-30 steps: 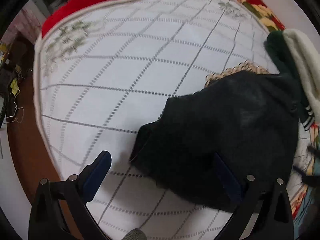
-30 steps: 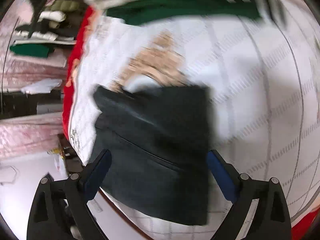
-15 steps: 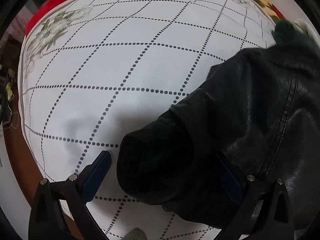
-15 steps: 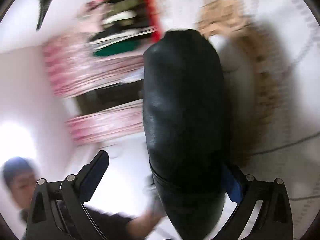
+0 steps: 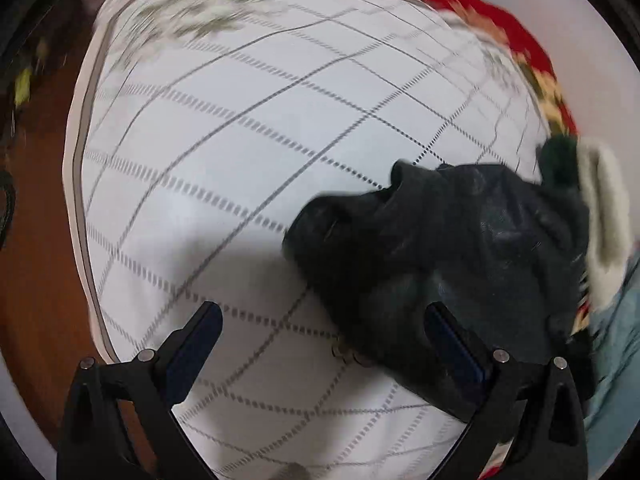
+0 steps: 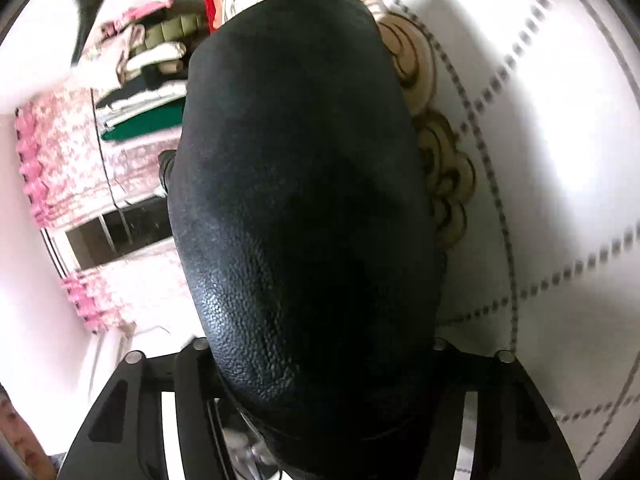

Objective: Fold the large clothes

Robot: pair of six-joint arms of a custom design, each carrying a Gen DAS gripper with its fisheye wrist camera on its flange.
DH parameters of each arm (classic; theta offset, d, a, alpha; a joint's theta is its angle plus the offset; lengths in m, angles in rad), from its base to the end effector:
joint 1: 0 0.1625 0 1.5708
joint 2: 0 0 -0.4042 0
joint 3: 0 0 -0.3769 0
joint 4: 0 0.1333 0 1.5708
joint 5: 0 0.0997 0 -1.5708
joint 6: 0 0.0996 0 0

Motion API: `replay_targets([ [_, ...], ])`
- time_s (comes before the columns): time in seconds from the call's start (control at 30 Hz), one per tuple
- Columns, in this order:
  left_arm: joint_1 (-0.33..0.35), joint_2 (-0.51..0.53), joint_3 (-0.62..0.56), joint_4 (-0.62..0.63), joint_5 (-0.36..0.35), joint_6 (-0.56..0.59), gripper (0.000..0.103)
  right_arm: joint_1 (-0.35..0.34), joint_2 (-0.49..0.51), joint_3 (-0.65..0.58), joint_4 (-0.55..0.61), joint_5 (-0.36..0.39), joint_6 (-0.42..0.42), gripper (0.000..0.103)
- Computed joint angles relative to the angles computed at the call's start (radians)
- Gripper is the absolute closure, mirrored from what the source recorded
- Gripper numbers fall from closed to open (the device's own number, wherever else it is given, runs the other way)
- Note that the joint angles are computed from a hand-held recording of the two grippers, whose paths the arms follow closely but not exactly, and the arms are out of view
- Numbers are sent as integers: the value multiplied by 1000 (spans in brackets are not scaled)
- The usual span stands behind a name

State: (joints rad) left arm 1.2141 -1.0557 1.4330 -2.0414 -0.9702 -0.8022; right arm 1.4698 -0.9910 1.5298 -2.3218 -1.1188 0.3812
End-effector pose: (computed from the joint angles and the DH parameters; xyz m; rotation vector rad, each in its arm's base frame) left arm -0.0516 -0.6813 0.3029 -0.6193 2.5616 -0.5497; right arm 0.1092 -0.6757 0.2407 0.5717 2.5978 -0.1950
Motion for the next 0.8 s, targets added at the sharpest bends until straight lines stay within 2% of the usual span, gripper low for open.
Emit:
replay_targets([
  [0.07, 26, 8, 3, -72, -86, -13, 0, 2, -4, 30, -53, 15, 18, 46],
  [0.13, 44, 36, -17, -106, -130, -21, 0, 3, -5, 48, -86, 33, 27, 47],
  [0.27, 49, 93, -61, -240, -115, 61, 5, -2, 13, 53, -125, 55, 56, 47],
  [0.3, 47, 103, -74, -246, -103, 70, 21, -5, 20, 51, -129, 61, 64, 47],
  [0.33, 48, 124, -103, -242, -90, 84, 45, -9, 20, 57, -131, 63, 60, 48],
  [0.37, 42, 135, -117, -235, -64, 92, 58, -12, 14, 62, -135, 66, 74, 47],
  [0.47, 28, 159, -151, -261, -27, 133, 73, -14, -38, 103, -135, 71, 78, 48],
  [0.53, 16, 154, -158, -265, -13, 150, 78, -4, -39, 102, -152, 73, 69, 50],
  [0.57, 15, 184, -201, -262, -4, 169, 79, 0, -43, 100, -155, 77, 59, 52],
  [0.8, -50, 155, -276, -163, 45, 229, 82, 35, -18, 22, -146, 127, 40, 55],
])
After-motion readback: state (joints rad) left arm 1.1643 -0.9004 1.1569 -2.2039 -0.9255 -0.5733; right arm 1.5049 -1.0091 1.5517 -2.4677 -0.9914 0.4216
